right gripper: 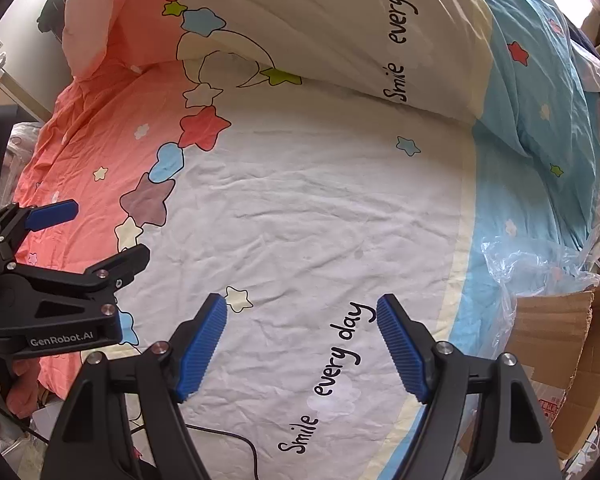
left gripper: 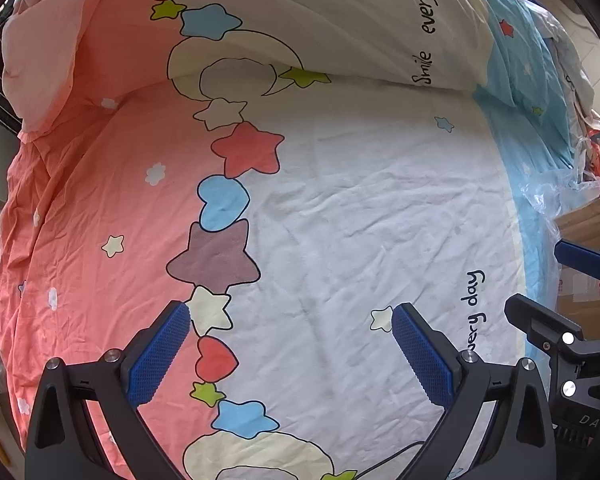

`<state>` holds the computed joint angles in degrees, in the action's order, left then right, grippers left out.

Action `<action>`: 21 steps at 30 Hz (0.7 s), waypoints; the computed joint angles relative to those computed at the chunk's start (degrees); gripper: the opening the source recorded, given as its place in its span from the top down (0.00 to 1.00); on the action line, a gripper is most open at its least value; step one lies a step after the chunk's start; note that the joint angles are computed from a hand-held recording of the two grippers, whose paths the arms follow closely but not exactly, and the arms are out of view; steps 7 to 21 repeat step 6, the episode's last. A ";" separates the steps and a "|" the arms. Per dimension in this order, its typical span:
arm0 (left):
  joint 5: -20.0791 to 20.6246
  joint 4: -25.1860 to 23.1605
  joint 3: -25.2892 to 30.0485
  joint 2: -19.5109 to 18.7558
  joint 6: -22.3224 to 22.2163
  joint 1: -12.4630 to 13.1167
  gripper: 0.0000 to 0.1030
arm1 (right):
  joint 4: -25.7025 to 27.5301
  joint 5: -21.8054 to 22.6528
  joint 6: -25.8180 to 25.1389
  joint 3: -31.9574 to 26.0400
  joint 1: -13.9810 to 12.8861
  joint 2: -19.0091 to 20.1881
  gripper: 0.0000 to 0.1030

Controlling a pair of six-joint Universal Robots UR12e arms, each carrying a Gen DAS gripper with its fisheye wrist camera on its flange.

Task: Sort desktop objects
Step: 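Withdraw both open tools from the box back over the bed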

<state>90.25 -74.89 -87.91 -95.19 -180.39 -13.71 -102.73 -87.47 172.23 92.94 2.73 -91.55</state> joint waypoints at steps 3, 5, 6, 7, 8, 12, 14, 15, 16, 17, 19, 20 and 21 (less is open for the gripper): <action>1.52 0.52 -0.40 0.17 0.62 -0.45 0.00 | 0.35 -0.02 0.09 0.11 0.27 0.04 0.28; 2.10 0.83 -0.55 0.21 1.40 -0.69 0.00 | 0.35 -0.24 0.01 0.21 0.44 -0.01 0.28; 2.13 0.62 -0.47 0.13 1.42 -0.71 0.00 | 0.32 -0.35 -0.05 0.26 0.49 -0.06 0.28; 2.13 0.62 -0.47 0.13 1.42 -0.71 0.00 | 0.32 -0.35 -0.05 0.26 0.49 -0.06 0.28; 2.13 0.62 -0.47 0.13 1.42 -0.71 0.00 | 0.32 -0.35 -0.05 0.26 0.49 -0.06 0.28; 2.13 0.62 -0.47 0.13 1.42 -0.71 0.00 | 0.32 -0.35 -0.05 0.26 0.49 -0.06 0.28; 2.13 0.62 -0.47 0.13 1.42 -0.71 0.00 | 0.32 -0.35 -0.05 0.26 0.49 -0.06 0.28; 2.13 0.62 -0.47 0.13 1.42 -0.71 0.00 | 0.32 -0.35 -0.05 0.26 0.49 -0.06 0.28; 2.13 0.62 -0.47 0.13 1.42 -0.71 0.00 | 0.32 -0.35 -0.05 0.26 0.49 -0.06 0.28; 2.13 0.62 -0.47 0.13 1.42 -0.71 0.00 | 0.32 -0.35 -0.05 0.26 0.49 -0.06 0.28; 2.13 0.62 -0.47 0.13 1.42 -0.71 0.00 | 0.32 -0.35 -0.05 0.26 0.49 -0.06 0.28; 2.13 0.62 -0.47 0.13 1.42 -0.71 0.00 | 0.32 -0.35 -0.05 0.26 0.49 -0.06 0.28; 2.13 0.62 -0.47 0.13 1.42 -0.71 0.00 | 0.32 -0.35 -0.05 0.26 0.49 -0.06 0.28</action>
